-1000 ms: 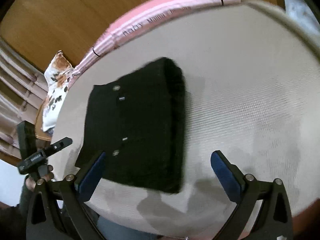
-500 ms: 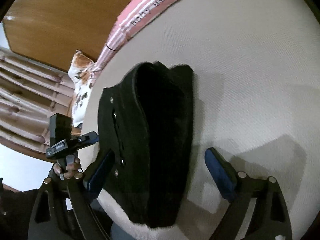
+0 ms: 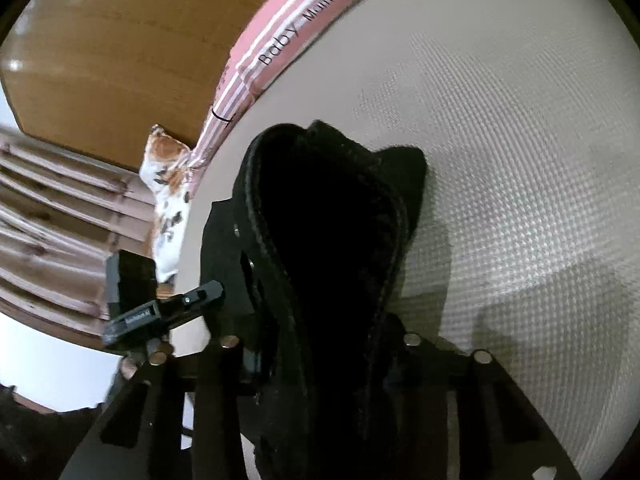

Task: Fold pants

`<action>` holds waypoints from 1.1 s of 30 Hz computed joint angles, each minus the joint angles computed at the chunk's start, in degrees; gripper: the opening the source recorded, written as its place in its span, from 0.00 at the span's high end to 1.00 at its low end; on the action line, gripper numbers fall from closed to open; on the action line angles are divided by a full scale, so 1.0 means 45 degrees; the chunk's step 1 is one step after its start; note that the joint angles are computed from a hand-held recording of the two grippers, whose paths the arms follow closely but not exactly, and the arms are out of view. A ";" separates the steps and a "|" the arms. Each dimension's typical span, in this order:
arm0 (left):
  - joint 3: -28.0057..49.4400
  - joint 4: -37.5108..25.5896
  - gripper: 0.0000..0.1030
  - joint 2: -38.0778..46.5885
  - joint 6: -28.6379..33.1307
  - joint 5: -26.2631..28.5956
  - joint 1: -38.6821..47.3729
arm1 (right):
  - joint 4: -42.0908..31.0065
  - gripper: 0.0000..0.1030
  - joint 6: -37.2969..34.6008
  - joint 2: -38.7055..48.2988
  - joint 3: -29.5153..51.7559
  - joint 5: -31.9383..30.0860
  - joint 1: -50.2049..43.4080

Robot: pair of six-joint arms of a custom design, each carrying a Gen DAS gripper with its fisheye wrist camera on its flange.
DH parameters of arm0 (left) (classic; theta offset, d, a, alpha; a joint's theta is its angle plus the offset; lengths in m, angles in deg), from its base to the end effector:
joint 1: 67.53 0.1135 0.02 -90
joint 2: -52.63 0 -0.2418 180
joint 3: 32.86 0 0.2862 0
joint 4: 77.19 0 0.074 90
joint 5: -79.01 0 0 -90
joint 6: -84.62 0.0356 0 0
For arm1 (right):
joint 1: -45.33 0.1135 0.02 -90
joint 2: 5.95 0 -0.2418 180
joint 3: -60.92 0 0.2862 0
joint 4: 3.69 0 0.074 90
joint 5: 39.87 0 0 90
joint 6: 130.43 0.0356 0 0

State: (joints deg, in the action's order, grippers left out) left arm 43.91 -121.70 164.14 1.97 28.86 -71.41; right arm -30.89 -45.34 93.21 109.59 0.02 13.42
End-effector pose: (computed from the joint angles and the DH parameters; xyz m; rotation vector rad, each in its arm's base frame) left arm 0.3604 -0.0473 0.0758 0.3650 2.7471 -0.9956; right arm 0.2362 -0.1149 0.0368 0.4582 2.4449 1.0173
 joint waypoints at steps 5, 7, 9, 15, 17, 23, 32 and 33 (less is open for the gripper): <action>0.0105 -0.0598 0.87 -0.0642 0.0137 0.0402 0.0290 | -0.0016 0.71 0.1760 -0.2133 -0.0727 0.0614 0.0704; 0.0044 -0.0636 0.87 -0.1077 0.0425 0.0180 0.0503 | -0.0277 0.71 0.2143 -0.2527 -0.0652 0.0782 0.0983; 0.0368 -0.0892 0.87 -0.1285 0.0722 0.0092 0.0867 | -0.0418 0.71 0.2686 -0.2850 -0.0443 0.0897 0.1551; 0.2849 -0.1989 0.87 -0.0298 0.1328 -0.0305 0.2230 | 0.0530 0.71 0.4746 -0.1961 0.1355 0.1519 0.4149; 0.3733 -0.2140 0.87 0.0205 0.1496 -0.0497 0.2699 | 0.0960 0.71 0.5406 -0.0898 0.2447 0.1580 0.4923; 0.7148 -0.2668 0.87 0.2681 0.1351 -0.0962 0.3502 | 0.1116 0.71 0.6387 0.2784 0.6691 0.2009 0.6714; 1.1149 -0.3047 0.80 0.6740 0.1178 -0.2046 0.3212 | -0.0108 0.71 0.6628 0.7016 1.1721 0.3289 0.7802; 1.1043 -0.2785 0.73 0.6809 0.1112 -0.2092 0.3195 | -0.0266 0.70 0.6513 0.7356 1.2038 0.3593 0.7849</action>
State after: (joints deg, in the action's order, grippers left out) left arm 93.60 -134.24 194.78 6.97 19.45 -57.03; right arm -32.09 -16.03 126.31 163.76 16.19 48.75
